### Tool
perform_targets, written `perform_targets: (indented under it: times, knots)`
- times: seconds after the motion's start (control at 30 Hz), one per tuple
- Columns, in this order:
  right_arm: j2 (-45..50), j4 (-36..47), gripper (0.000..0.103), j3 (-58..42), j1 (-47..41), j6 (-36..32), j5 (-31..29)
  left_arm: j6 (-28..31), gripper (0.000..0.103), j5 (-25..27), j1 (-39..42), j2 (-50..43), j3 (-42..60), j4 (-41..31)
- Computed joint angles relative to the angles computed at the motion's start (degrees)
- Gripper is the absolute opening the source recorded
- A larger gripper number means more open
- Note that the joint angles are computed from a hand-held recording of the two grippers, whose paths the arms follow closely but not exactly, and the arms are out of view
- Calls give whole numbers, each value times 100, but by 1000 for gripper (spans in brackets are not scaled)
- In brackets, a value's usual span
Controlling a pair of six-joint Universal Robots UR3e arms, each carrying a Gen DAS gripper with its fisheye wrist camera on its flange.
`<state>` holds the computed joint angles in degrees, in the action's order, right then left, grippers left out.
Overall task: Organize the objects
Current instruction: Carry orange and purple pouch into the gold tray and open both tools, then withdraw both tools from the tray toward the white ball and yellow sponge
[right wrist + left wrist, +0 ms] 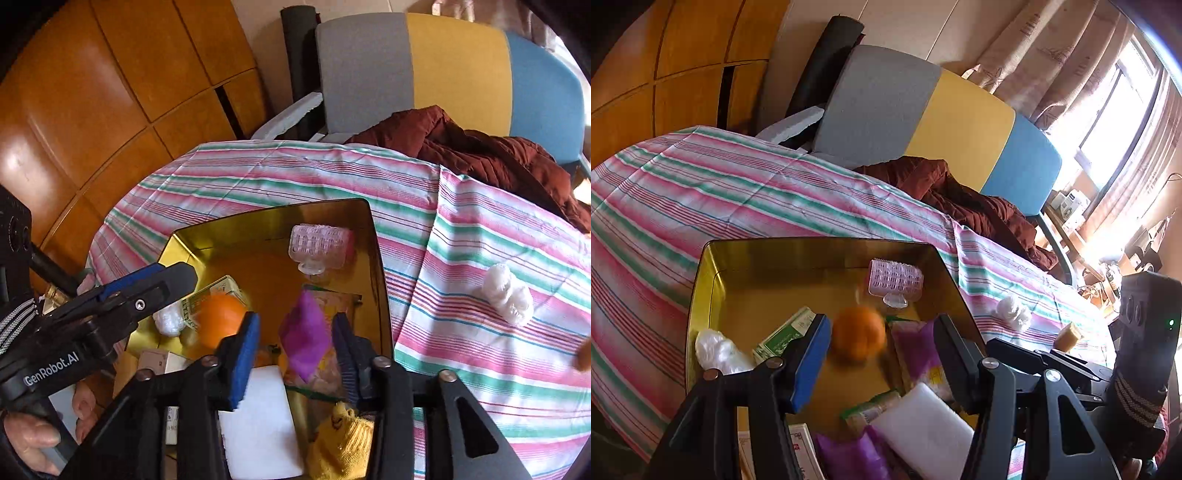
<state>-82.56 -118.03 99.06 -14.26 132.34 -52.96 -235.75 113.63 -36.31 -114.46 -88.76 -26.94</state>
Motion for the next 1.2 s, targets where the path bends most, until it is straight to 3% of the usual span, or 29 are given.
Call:
perform_targets:
  times: [0.27,0.63,0.83,0.93,1.03,1.2]
  knots:
    - [-157,-388,63,476,-64,-25,-316,-298,59,341,-411,-24,-81,-300]
    - [-901,-1249,101,1464,-335,11,-378,-823,59,1226,-1032,34,260,-1314]
    - [-1432,-1977,103,2112,-533,-109,-338,-1256,59,1605,-1314,-52,616,-2194]
    - [-1734,-2314,103,2466,-651,-204,-316,-1641,59,1971,-1496,-186,1018,-2989]
    - [-2006,-2432,103,2712,-832,-328,-199,-1761,59,2064,-1554,-218,1147,-3252]
    - [-2908,-2703,103,3517,-1593,-680,586,-1794,59,2154,-1641,-342,1375,-3450]
